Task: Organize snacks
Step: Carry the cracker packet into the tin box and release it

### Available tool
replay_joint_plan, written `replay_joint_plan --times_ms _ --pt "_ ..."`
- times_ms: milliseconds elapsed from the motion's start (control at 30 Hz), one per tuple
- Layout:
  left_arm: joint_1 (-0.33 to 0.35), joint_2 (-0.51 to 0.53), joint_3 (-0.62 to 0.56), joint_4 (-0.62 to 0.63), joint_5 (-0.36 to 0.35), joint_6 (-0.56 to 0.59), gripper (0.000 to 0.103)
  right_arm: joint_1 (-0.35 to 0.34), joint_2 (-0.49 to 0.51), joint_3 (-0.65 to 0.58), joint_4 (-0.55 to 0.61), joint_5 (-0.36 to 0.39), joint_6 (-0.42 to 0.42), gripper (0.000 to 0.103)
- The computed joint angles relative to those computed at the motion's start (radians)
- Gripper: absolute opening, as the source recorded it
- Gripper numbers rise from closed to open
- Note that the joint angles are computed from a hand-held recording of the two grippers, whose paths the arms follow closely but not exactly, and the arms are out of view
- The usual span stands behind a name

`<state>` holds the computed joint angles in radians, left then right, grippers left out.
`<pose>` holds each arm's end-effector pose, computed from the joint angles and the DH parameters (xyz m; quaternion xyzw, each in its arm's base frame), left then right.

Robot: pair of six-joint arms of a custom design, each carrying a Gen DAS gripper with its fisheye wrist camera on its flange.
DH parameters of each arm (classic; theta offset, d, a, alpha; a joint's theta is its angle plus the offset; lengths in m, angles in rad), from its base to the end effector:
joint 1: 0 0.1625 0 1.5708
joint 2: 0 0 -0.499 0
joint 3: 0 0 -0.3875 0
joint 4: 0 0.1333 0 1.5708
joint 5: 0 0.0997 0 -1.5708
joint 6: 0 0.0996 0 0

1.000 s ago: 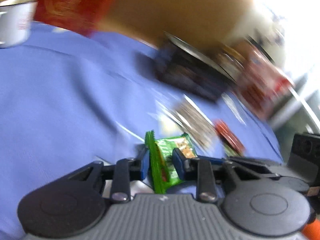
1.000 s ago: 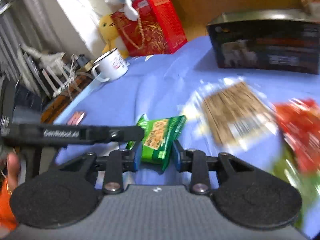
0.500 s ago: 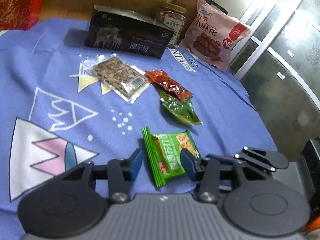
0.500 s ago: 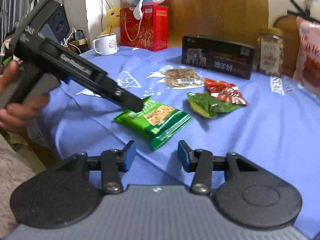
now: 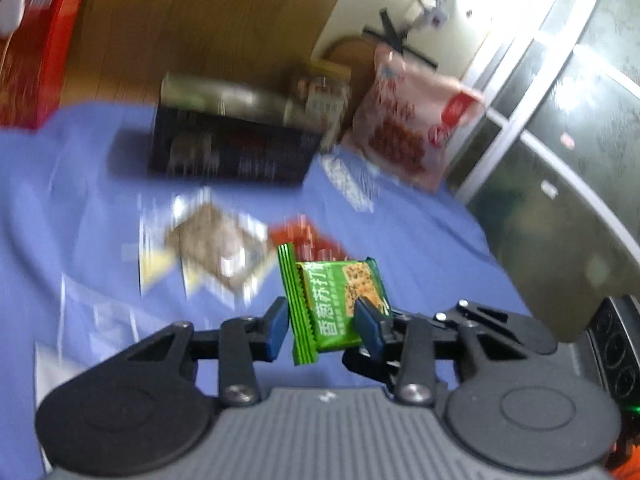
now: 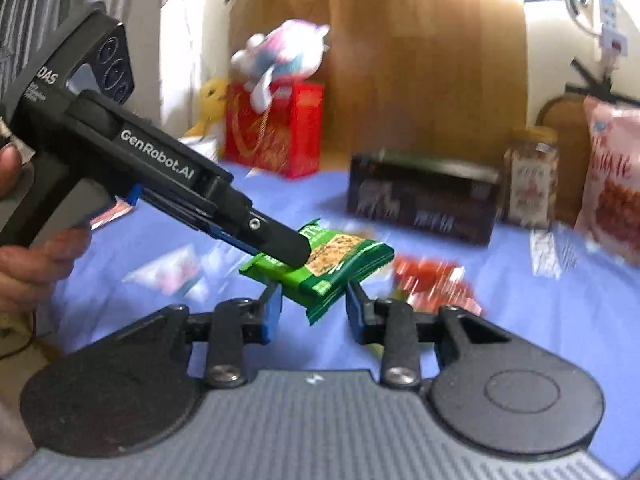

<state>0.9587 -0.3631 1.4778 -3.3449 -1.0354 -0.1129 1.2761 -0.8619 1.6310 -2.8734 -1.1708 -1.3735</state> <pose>-0.2908 -0.7347 -0.0148 0.1424 0.9053 -0.3807 0.1233 -0.0490 -0.7540 0.2435 0.5305 -0.7843 0.3155 0.0626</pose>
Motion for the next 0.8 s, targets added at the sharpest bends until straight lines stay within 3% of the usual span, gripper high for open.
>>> replay_joint_plan --times_ms 200,467,800 --pt "0.044 0.073 -0.270 0.029 0.004 0.139 0.036 0.072 0.136 -0.205 -0.062 0.021 0.077 0.037" --pt "0.123 0.229 -0.731 0.277 -0.012 0.167 0.036 0.144 0.369 -0.629 0.065 -0.065 0.205 0.038" --pt "0.160 0.452 -1.206 0.517 0.002 0.158 0.043 0.163 0.493 -0.826 0.055 -0.171 0.303 0.045"
